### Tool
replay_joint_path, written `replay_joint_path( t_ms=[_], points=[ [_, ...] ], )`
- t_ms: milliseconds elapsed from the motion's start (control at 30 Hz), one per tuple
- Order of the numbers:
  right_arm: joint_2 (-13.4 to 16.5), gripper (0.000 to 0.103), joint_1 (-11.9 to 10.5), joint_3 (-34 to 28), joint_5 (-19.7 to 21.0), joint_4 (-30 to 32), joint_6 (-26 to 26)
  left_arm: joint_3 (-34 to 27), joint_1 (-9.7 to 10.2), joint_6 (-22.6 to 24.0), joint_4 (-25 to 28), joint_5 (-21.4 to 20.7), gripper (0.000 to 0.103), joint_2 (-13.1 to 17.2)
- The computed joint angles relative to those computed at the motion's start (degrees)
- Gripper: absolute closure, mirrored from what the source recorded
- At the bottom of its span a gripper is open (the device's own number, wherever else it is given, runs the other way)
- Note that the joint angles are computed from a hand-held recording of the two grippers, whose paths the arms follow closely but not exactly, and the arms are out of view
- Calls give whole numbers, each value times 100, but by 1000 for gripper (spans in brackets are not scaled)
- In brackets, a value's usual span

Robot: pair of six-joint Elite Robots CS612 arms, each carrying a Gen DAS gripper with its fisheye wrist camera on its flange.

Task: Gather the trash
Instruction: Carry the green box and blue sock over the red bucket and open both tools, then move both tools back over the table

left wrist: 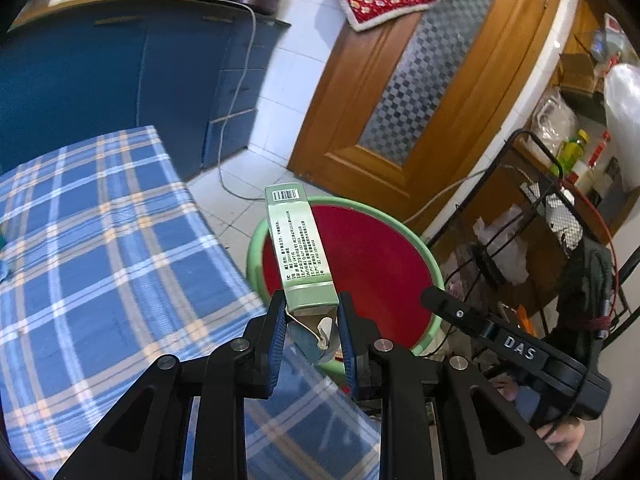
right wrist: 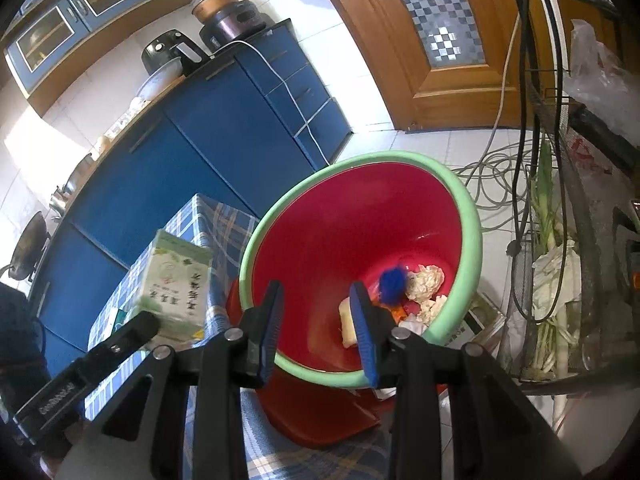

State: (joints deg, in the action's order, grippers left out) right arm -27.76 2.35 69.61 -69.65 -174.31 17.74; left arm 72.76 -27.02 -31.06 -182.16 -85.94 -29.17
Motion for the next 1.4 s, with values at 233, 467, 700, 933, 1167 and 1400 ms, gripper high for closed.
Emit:
replay_joint_path(
  t_ms=[233, 467, 700, 933, 1167, 1400],
  points=[
    [-12, 66, -14, 32, -34, -10, 40, -305, -15, 217, 145, 9, 71, 169],
    [-11, 66, -7, 29, 12, 10, 12, -209, -46, 313, 84, 283, 59, 114],
    [-16, 66, 36, 16, 99, 23, -80, 82, -28, 231, -82, 571, 59, -62],
    [-37, 63, 130, -5, 224, 49, -281, 535, 48, 122, -257, 1026, 59, -318],
    [-45, 62, 251, -44, 336, 145, -488, 1032, 170, -178, -384, 1511, 59, -574],
    [-47, 52, 407, -87, 461, 217, -712, 1448, 299, -418, -391, 1949, 59, -790]
  ],
)
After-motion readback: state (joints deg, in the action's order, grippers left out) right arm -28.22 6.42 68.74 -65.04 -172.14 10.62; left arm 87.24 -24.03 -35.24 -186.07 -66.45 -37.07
